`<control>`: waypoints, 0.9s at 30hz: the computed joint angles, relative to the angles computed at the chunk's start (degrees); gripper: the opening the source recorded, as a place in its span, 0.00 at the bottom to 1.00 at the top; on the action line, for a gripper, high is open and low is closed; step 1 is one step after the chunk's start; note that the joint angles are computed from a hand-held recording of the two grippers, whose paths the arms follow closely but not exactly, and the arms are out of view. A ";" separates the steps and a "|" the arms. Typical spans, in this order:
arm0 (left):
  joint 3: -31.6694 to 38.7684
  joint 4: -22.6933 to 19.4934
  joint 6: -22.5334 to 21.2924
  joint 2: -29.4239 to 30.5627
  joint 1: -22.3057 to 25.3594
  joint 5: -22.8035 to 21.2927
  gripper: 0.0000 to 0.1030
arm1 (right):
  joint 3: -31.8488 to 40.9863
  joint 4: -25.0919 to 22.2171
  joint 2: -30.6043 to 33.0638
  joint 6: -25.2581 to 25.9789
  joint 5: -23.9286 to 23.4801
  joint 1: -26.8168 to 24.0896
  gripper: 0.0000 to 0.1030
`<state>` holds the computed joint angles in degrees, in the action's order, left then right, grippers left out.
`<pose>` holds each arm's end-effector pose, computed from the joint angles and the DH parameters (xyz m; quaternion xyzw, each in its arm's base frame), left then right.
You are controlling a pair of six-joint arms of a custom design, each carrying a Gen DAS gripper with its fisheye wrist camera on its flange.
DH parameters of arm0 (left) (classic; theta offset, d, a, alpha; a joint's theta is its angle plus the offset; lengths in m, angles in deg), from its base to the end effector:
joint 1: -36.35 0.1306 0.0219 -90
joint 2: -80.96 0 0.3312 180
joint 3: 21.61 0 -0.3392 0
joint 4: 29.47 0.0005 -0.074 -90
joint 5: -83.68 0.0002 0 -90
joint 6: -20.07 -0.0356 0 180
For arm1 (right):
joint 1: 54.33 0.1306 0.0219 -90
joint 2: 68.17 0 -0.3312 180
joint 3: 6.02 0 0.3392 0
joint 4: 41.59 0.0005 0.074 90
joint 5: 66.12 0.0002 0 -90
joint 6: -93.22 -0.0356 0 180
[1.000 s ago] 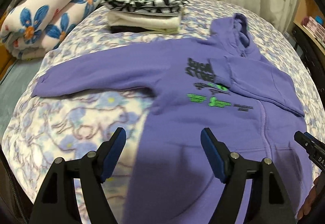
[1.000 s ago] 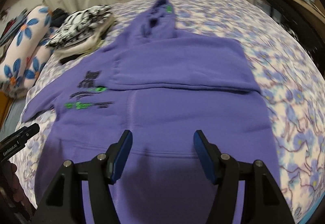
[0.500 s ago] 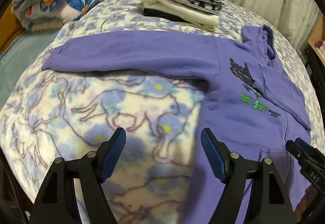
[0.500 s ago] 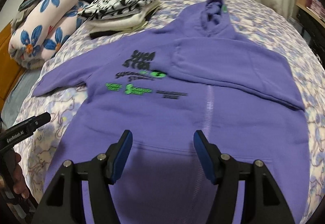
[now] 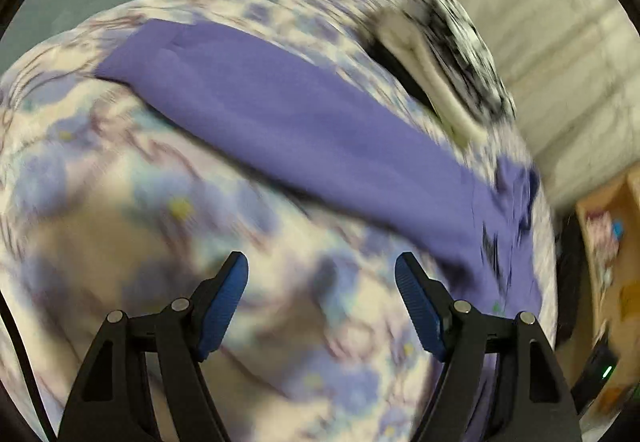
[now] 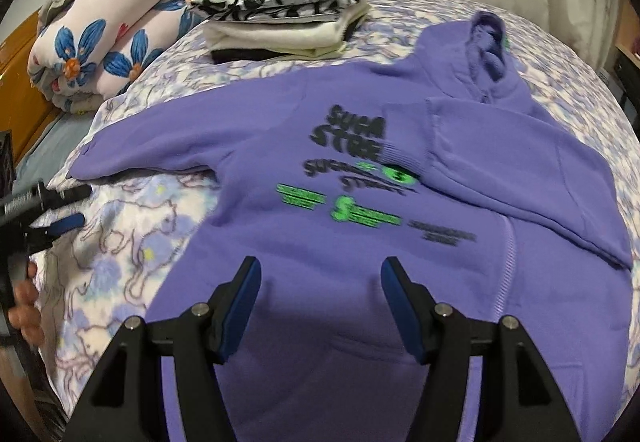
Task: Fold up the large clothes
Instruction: 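Grasp the other hoodie sleeve with the left tool and fold it across the body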
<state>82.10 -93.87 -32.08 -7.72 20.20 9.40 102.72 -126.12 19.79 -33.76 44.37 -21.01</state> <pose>0.4076 -0.1286 0.4490 -0.1326 0.9283 -0.2616 0.2286 0.3201 0.1949 0.4856 0.0710 0.9566 -0.0130 0.2824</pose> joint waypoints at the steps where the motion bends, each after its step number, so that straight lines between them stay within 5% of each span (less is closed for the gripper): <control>1: 0.19 0.24 0.21 0.49 1.42 0.75 0.72 | 0.44 0.10 0.68 0.27 -0.16 0.04 0.60; 9: 1.67 5.32 3.63 6.27 10.36 8.82 0.64 | 3.98 2.58 5.32 1.35 -1.64 -0.08 0.60; 10: 2.58 5.06 3.78 7.27 10.49 7.98 0.50 | 4.32 2.66 5.68 1.51 -1.79 -0.12 0.60; 11: 3.77 3.97 3.41 8.24 10.34 6.56 0.25 | 4.55 2.62 5.93 1.59 -1.96 -0.14 0.60; 12: 5.60 2.07 2.58 9.70 10.29 5.71 0.15 | 4.71 2.60 6.07 1.70 -2.14 -0.18 0.60; 15: 7.43 1.75 3.59 10.63 9.68 4.08 0.06 | 4.49 2.77 5.62 1.66 -2.29 -0.26 0.60; 17: 12.02 -0.47 0.76 11.03 6.49 -2.96 0.05 | 3.75 3.07 4.73 1.55 -2.43 -0.50 0.60; 20: 18.81 -1.08 -2.75 11.07 0.93 -7.67 0.05 | 2.00 3.53 2.50 0.79 -2.82 -1.39 0.60; 27: 49.70 -9.77 -10.51 24.69 -16.92 -8.97 0.05 | -3.90 4.29 -6.93 -1.68 -2.11 -5.90 0.60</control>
